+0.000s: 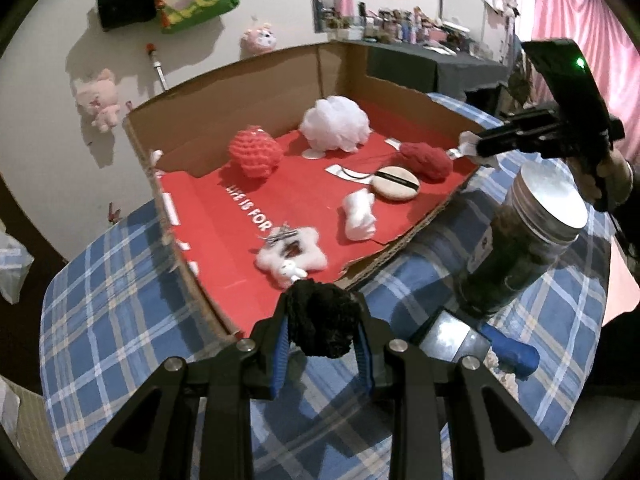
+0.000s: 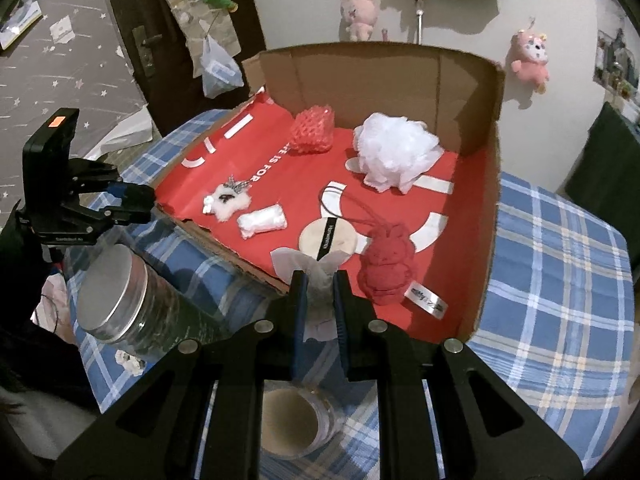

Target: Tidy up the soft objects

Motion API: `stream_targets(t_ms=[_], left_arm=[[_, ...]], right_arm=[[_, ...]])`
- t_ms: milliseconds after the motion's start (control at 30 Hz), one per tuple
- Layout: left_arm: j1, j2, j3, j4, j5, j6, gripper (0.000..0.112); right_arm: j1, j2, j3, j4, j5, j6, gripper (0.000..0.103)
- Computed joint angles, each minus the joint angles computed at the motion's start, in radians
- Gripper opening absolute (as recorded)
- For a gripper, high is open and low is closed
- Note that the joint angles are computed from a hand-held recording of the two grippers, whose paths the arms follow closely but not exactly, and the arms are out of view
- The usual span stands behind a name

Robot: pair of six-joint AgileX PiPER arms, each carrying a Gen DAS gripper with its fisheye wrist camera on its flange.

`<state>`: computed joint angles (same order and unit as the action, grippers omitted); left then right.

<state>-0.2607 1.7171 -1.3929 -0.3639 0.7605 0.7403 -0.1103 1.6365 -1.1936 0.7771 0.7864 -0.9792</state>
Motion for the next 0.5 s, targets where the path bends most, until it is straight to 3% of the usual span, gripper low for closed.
stream_targets(t_ms=[167, 267, 500], left_arm=[[-0.038, 0.065, -0.091, 0.045, 0.055, -0.019, 0.030], [-0.060, 0.125, -0.176, 0.056, 0.101, -0.039, 0.030], [-0.109, 0.353, -0.540, 0.099, 0.256, -0.222, 0.030]], right_arm=[[0.032, 0.045, -0.064, -0.075, 0.025, 0.058, 0.013], [0.035, 0.088, -0.129, -0.073, 0.081, 0.081, 0.013], [0.094, 0.245, -0.395, -0.182, 0.147, 0.269, 0.013]])
